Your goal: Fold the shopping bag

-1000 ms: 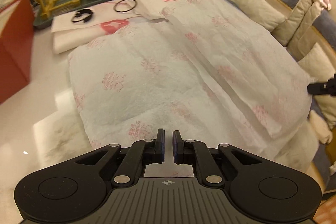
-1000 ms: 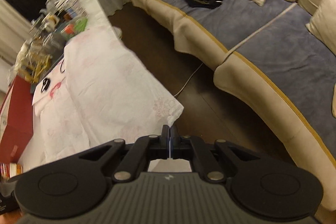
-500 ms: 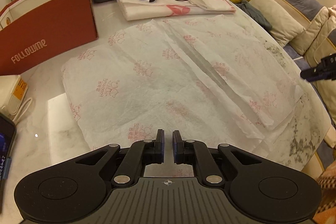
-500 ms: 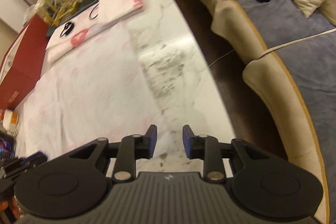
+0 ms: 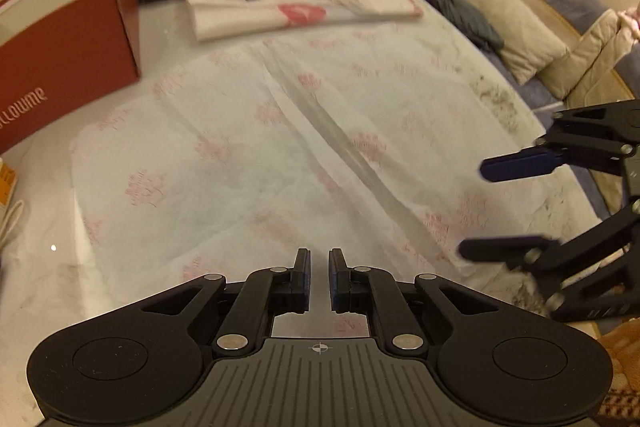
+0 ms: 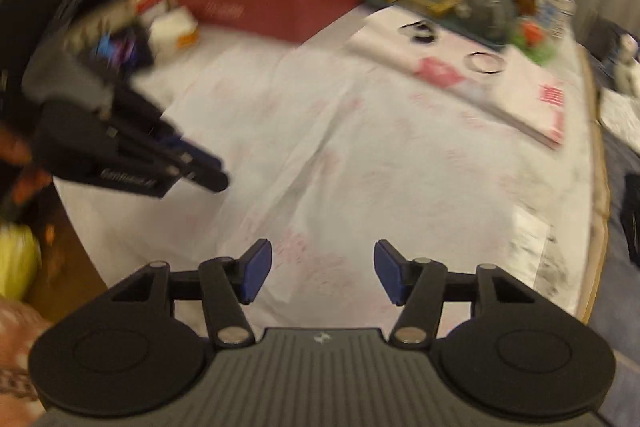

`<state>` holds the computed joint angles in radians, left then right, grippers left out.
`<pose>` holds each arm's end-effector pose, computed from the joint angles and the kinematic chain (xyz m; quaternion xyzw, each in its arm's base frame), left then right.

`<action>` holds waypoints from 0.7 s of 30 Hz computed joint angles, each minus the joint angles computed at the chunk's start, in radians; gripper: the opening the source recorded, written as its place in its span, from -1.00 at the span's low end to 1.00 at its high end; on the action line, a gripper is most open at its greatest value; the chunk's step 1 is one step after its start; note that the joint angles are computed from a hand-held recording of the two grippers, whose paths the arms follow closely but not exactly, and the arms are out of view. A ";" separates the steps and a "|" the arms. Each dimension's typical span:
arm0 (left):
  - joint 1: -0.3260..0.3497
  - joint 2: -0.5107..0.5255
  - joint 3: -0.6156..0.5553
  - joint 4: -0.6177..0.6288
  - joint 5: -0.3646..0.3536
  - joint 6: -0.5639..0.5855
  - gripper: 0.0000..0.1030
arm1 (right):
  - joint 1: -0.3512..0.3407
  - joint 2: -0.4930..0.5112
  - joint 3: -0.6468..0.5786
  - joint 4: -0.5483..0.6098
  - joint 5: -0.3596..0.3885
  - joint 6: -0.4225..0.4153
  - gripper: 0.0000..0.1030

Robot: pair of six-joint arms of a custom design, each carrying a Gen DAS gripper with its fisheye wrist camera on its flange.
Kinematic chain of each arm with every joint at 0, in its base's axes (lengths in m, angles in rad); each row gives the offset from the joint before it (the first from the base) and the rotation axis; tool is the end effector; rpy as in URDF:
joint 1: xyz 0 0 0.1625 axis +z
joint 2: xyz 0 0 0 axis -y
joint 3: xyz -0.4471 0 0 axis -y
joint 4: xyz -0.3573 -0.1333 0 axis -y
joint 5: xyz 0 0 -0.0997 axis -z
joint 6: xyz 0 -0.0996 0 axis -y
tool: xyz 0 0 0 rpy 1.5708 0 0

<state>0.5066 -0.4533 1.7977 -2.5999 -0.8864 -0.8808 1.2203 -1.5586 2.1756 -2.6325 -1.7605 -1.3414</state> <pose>-0.3883 -0.4399 -0.0942 0.1377 0.9216 -0.1905 0.3089 -0.0397 -0.4422 0.3574 0.4433 -0.8642 0.0764 0.2256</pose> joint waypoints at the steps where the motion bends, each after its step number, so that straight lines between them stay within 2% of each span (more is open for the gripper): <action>1: -0.003 0.005 0.002 -0.012 0.003 0.004 -0.85 | 0.007 0.013 0.005 -0.008 -0.016 -0.006 0.10; 2: -0.006 0.005 0.006 -0.018 0.001 0.004 -0.85 | 0.011 0.025 0.007 -0.014 -0.024 -0.004 0.09; 4: -0.009 0.003 0.014 -0.030 -0.004 0.000 -0.85 | 0.016 0.049 0.016 -0.050 -0.056 0.007 -0.05; 5: -0.010 0.001 0.020 -0.036 -0.007 -0.005 -0.85 | 0.014 0.057 0.021 -0.070 -0.071 0.024 -0.29; 6: -0.010 0.000 0.023 -0.041 -0.009 -0.006 -0.85 | 0.002 0.051 0.020 -0.067 -0.057 0.050 -0.62; 7: -0.011 -0.001 0.026 -0.045 -0.010 -0.007 -0.85 | -0.005 0.050 0.005 -0.047 -0.051 0.093 -0.86; 8: -0.011 -0.001 0.028 -0.047 -0.011 -0.004 -0.85 | -0.011 0.051 -0.018 -0.023 -0.043 0.150 -1.00; 10: -0.012 0.000 0.023 -0.039 -0.011 0.010 -0.85 | -0.035 0.041 -0.058 -0.002 0.003 0.266 -1.00; 13: -0.014 0.002 0.018 -0.025 -0.011 0.043 -0.85 | -0.078 0.027 -0.108 -0.088 0.085 0.437 -1.00; 16: -0.015 -0.001 0.020 -0.024 -0.015 0.080 -0.85 | -0.130 0.032 -0.198 -0.162 0.126 0.685 -1.00; 18: -0.013 -0.005 0.029 -0.042 -0.021 0.097 -0.85 | -0.165 0.045 -0.265 -0.188 0.101 0.836 -1.00; 19: -0.012 -0.007 0.035 -0.053 -0.024 0.108 -0.85 | -0.175 0.053 -0.290 -0.208 0.067 0.870 -0.99; 21: -0.010 -0.010 0.045 -0.075 -0.029 0.132 -0.85 | -0.192 0.065 -0.320 -0.243 -0.003 0.880 -0.97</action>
